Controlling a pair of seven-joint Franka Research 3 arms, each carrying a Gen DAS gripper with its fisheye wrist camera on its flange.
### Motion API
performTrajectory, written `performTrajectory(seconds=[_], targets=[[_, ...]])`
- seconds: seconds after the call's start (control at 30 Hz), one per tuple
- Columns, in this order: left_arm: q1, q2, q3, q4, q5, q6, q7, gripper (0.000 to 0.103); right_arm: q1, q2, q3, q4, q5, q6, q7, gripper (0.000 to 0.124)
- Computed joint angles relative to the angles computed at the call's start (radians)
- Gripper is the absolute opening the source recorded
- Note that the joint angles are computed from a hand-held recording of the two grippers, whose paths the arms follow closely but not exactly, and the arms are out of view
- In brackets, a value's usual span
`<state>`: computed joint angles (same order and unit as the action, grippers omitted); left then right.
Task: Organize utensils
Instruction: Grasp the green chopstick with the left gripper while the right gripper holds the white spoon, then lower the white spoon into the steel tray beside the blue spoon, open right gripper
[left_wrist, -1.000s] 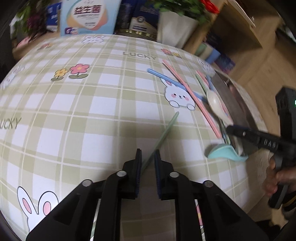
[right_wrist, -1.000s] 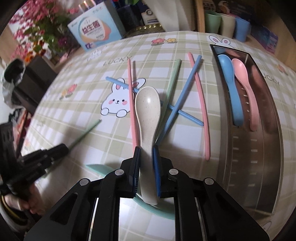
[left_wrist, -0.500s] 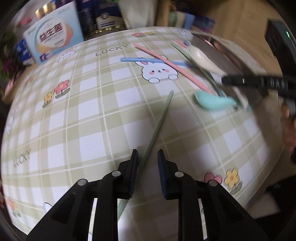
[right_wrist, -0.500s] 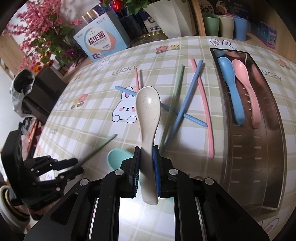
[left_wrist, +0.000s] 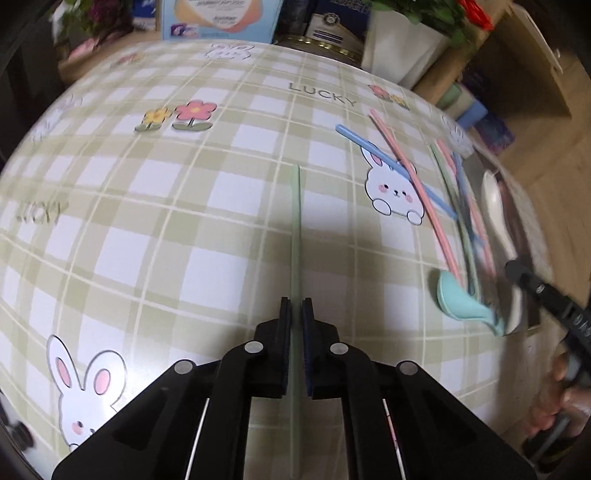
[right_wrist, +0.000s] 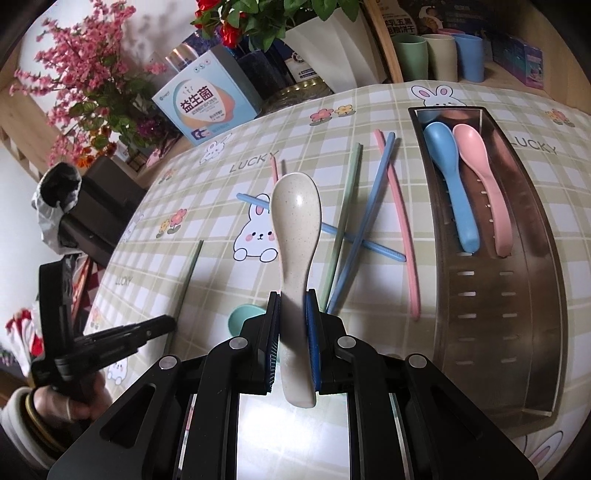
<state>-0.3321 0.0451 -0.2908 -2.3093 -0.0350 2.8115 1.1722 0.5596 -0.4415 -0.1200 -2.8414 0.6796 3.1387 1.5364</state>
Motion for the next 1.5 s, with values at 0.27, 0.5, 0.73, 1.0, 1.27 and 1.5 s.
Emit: performTrajectory(seconds=[0.27, 0.5, 0.73, 1.0, 1.27, 1.5], targets=[[-0.028, 0.005, 0.009, 0.016, 0.281, -0.036, -0.109, 0.014, 0.054, -0.033, -0.061, -0.032, 0.008, 0.044, 0.000, 0.014], [-0.007, -0.022, 0.007, -0.046, 0.177, 0.059, -0.103, 0.005, 0.077, -0.042, -0.086, -0.043, -0.014, 0.059, 0.015, 0.014], [-0.012, -0.059, 0.016, -0.066, 0.009, 0.146, -0.033, 0.005, 0.056, -0.056, -0.077, -0.059, -0.044, 0.074, 0.057, 0.014], [-0.043, -0.055, 0.007, -0.024, -0.203, 0.180, 0.095, 0.005, -0.163, -0.086, 0.036, -0.071, -0.123, 0.032, 0.117, 0.014], [-0.054, -0.035, -0.014, 0.023, -0.313, 0.189, 0.189, 0.005, -0.573, 0.030, 0.247, 0.048, -0.365, -0.124, 0.244, 0.014], [-0.048, -0.029, -0.023, 0.031, -0.363, 0.198, 0.223, 0.005, -0.670, 0.144, 0.277, 0.168, -0.605, -0.245, 0.375, 0.014]])
